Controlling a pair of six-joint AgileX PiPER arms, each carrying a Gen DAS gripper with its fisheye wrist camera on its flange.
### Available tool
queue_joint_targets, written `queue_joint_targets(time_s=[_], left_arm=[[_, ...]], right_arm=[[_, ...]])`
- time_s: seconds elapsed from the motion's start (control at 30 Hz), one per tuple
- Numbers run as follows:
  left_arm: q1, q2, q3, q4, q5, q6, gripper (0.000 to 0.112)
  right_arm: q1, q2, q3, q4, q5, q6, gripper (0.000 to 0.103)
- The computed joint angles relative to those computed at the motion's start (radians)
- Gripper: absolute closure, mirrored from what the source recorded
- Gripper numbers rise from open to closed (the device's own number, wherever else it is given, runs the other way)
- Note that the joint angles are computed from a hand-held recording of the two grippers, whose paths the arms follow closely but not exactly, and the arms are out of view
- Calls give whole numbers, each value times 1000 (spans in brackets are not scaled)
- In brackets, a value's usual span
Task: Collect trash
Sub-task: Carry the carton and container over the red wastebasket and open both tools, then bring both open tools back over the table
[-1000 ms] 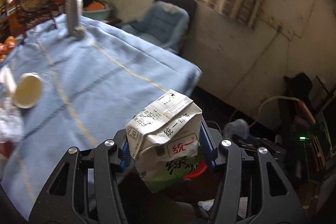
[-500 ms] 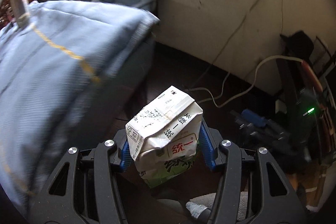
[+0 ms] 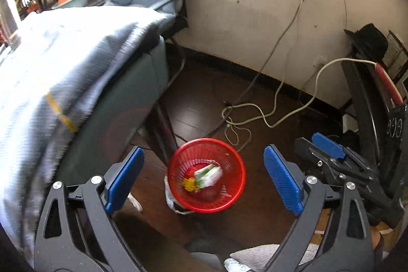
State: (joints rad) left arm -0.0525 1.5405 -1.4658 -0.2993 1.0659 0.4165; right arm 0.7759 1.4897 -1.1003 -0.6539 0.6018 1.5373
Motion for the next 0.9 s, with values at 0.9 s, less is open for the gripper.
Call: queue_joint_targets(time_s=[0.9], left_arm=[[393,-184,-66,-198,137,170,17]], right_arm=[[290,78,-393,-145,362,-86,19]])
